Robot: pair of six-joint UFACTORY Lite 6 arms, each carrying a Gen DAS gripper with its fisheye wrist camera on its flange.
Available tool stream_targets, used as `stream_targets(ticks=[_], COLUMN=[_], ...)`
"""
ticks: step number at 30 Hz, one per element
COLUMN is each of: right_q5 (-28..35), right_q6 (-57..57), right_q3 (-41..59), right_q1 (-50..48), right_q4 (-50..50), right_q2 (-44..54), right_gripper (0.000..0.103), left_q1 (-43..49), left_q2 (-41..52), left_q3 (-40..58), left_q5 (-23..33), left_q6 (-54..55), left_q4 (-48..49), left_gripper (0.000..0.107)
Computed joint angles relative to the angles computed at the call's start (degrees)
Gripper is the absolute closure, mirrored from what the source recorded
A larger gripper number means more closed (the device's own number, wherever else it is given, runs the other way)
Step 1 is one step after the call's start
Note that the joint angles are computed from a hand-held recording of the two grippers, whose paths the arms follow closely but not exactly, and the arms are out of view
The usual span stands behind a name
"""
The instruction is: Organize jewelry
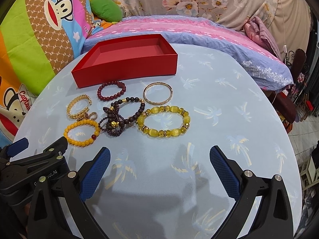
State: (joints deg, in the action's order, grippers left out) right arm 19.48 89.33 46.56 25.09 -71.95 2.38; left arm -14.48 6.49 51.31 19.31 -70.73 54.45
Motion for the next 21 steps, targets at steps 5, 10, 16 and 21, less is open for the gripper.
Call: stream_targets(ticks=[5, 10, 16, 21], right_q5=[-0.5, -1.9, -3.4, -3.9], right_q6=[0.1, -1.9, -4.3, -6.1], right_q3=[0.3, 1.3, 3.2, 4.9], right_q1=[-1.1, -3.7, -5.5, -5.9], right_q4=[-0.3, 1.2, 2.6, 3.5], right_q2=[0.8, 2.3, 4.8, 6.5], right_gripper=[0.007, 0.007, 0.007, 0.007], left_q1=[4.1, 6.6, 7.4, 7.2], left_q2=[0.8, 2.9, 7.5, 14.9], left_q3=[0.5, 2.4, 8.8, 18.3], left_q5=[-4.0, -4.7, -5.2, -4.1], left_q6=[7.9, 11.6, 18.9, 29.1], left_q4=[-8.5, -12.5, -18.6, -28.5], left_gripper=[0.011, 0.011, 0.011, 0.011])
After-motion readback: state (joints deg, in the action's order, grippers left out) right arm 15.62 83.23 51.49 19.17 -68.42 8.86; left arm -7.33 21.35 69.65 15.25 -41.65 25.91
